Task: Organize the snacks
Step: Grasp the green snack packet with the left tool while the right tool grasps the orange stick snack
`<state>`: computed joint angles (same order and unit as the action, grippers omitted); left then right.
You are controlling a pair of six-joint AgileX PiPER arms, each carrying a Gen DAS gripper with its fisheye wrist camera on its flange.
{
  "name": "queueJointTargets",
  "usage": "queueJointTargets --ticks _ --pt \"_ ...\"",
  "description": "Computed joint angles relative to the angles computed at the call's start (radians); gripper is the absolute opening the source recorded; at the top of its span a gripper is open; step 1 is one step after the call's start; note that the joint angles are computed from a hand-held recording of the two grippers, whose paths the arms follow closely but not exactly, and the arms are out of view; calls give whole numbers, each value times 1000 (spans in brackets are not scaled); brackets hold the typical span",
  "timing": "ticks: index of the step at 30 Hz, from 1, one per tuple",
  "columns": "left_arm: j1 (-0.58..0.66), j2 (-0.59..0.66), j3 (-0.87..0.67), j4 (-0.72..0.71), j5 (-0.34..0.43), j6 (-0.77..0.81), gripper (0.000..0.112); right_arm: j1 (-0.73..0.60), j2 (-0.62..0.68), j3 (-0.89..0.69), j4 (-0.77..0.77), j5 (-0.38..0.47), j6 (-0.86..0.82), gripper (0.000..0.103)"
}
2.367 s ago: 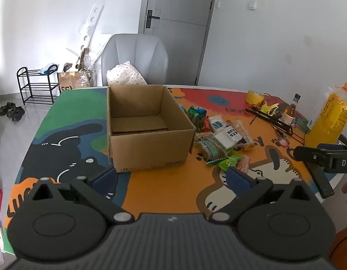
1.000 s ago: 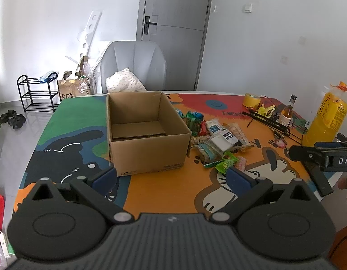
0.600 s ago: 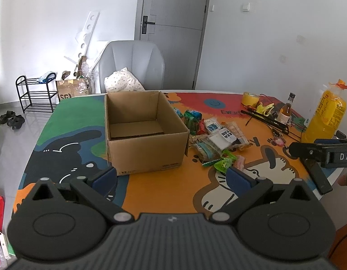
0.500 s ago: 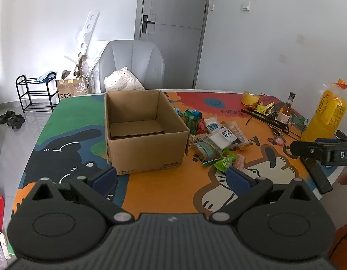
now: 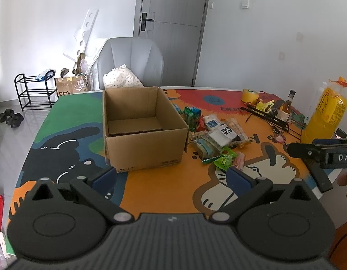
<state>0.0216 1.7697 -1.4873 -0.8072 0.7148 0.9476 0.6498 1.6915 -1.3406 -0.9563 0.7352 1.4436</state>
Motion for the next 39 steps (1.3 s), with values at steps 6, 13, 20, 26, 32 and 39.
queueJointTargets --ticks 6,13,20,26,32,39 --pt "-4 17 -14 -11 -9 4 103 -7 27 -7 -16 -28 -1 103" --pt "-45 53 -23 -40 -69 27 103 -49 62 10 -33 -83 28 103" --pt "-90 127 -63 -94 -78 55 102 -98 75 86 -166 -181 186 103" --pt "-126 192 -104 -138 -100 80 100 -155 97 137 -275 -277 323 88" --pt "-150 289 -194 -123 -50 35 95 -224 147 152 -296 -438 387 57" --pt "-173 390 -299 -101 8 -8 73 -257 227 105 -311 -495 442 41"
